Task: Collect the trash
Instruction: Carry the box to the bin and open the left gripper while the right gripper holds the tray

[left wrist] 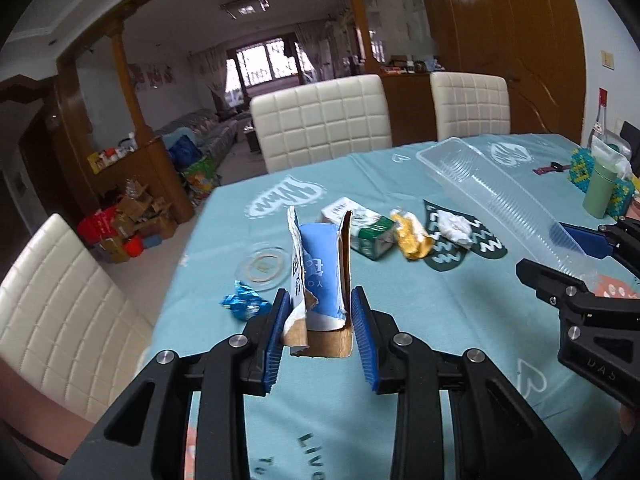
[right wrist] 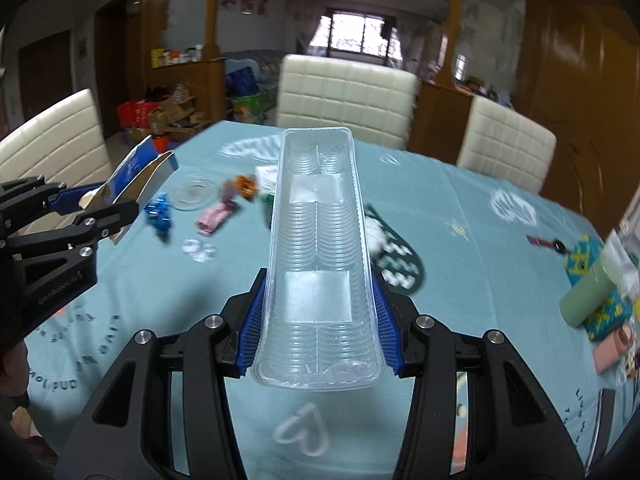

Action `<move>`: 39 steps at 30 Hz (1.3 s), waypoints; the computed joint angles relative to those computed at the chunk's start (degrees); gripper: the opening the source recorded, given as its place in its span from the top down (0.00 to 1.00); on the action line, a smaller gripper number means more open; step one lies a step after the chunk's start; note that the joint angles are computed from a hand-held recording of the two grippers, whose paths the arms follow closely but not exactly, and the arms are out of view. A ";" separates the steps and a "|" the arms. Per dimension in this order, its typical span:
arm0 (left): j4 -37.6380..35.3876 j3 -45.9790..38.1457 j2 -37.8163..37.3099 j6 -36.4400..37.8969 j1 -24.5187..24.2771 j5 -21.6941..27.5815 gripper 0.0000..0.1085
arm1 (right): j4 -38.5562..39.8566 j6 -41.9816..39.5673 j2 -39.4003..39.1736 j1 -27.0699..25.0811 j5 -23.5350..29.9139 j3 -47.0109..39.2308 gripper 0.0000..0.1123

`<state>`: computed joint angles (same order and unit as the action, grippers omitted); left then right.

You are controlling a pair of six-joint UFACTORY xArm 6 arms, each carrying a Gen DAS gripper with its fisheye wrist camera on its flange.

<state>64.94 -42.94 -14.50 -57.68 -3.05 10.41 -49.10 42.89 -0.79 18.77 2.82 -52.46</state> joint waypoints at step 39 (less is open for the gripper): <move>26.84 3.79 -1.95 -24.17 40.46 -9.66 0.71 | 30.11 -40.09 32.29 29.98 12.03 -41.55 0.55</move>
